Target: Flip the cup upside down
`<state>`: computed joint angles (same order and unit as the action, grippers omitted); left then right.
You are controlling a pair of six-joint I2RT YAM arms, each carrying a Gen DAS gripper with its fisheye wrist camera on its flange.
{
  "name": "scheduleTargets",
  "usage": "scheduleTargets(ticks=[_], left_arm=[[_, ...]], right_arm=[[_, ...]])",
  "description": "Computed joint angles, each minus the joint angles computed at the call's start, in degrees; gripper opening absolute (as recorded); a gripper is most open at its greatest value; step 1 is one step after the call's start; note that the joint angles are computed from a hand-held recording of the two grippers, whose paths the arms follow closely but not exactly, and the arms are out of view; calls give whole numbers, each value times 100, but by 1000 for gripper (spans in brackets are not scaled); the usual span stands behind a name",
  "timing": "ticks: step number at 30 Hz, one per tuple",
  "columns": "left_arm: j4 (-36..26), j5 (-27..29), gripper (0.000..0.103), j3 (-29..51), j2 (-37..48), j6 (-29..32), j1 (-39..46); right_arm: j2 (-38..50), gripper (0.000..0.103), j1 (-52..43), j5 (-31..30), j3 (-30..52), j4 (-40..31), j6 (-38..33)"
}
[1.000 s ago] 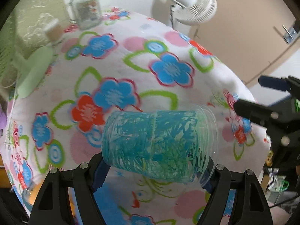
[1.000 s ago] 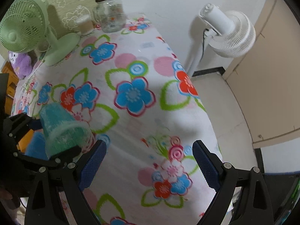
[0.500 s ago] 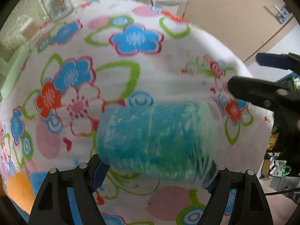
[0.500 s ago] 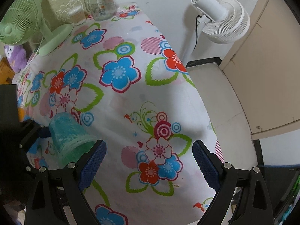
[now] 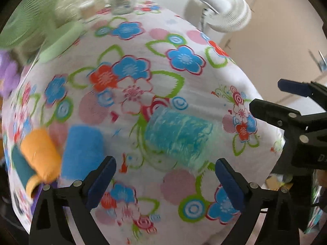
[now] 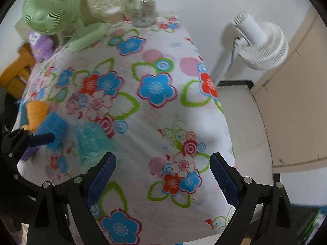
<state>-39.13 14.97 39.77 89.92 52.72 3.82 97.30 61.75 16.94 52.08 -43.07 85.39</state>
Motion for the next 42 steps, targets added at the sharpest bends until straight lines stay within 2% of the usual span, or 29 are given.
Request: scheduleTargets(ticks=[6, 11, 17, 22, 27, 31, 35, 37, 38, 42], left_arm=[[-223, -5, 99, 75, -182, -313, 462], [-47, -200, 98, 55, -86, -528, 936], [285, -468, 98, 92, 276, -1007, 1373], [649, -642, 98, 51, 471, -1163, 1468], [796, -720, 98, 186, 854, -1227, 1568], [876, -770, 98, 272, 1123, -1243, 1662], [993, -849, 98, 282, 1320, -1174, 1725], [1032, -874, 98, 280, 1395, -1115, 1751], [1019, -903, 98, 305, 1427, -1040, 1765], [837, -846, 98, 449, 1502, -838, 1842]], right_arm=[[187, 95, -268, -90, 432, 238, -942], [619, 95, -521, -341, 852, 512, -1733], [1399, 95, -852, -962, 1376, 774, -2656], [2167, 95, -994, -1259, 2055, 600, -3329], [2696, 94, -1078, -1455, 2569, 483, -3688], [3096, 83, -1143, -1641, 2919, 297, -3880], [3363, 79, -1204, -1824, 3083, 207, -3921], [3462, 62, -1220, -1909, 3133, 216, -3935], [3507, 59, -1229, -1945, 3160, 221, -3920], [3411, 58, -1165, -1815, 3069, 313, -3722]])
